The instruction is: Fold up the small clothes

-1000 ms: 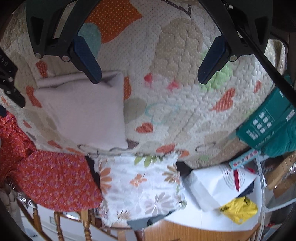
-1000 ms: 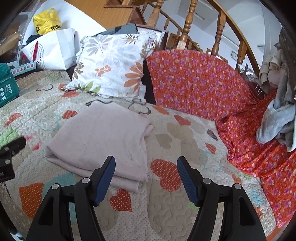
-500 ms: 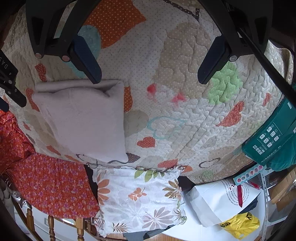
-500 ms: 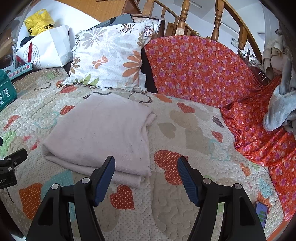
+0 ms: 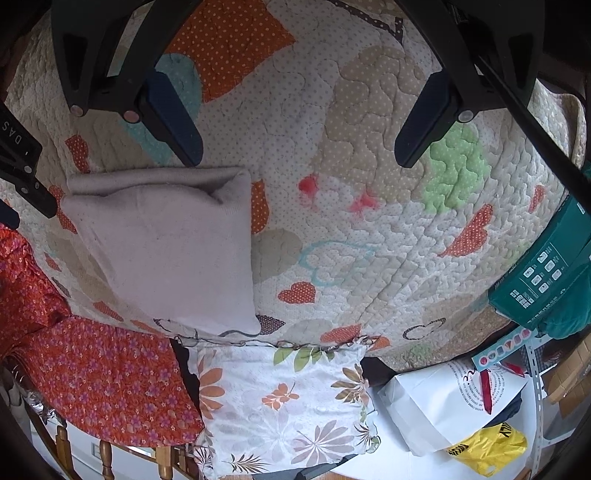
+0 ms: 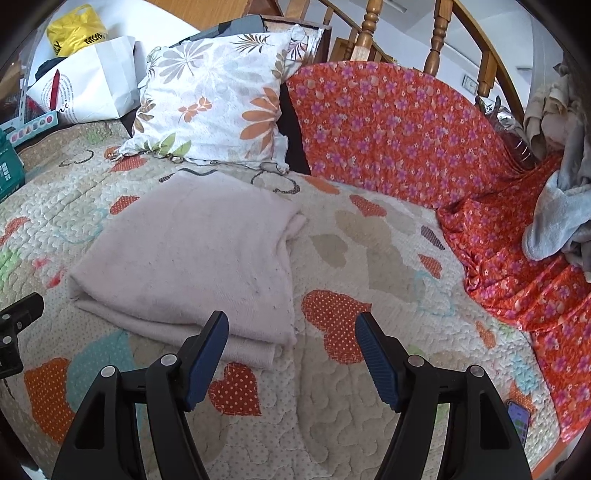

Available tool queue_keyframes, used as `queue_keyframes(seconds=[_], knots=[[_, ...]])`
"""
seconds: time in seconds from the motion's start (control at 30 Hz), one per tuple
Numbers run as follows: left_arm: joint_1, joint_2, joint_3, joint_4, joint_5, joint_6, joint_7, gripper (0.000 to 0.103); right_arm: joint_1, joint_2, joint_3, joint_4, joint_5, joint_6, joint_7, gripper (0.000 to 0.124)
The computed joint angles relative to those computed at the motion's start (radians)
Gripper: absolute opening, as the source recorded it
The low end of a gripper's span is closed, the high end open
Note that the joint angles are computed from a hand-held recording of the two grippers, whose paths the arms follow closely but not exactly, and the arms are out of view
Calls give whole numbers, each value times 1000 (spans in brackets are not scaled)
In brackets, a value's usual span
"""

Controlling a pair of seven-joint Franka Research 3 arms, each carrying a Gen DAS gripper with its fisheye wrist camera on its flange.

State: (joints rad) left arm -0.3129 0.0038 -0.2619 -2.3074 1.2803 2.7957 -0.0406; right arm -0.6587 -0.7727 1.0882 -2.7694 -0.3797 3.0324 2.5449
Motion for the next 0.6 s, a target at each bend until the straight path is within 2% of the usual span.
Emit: queue_keyframes(seconds=[0.6], knots=[[0,26,13,-5,-148,33,119,103,-9,66,-3,18,-24,-2,-3,76]])
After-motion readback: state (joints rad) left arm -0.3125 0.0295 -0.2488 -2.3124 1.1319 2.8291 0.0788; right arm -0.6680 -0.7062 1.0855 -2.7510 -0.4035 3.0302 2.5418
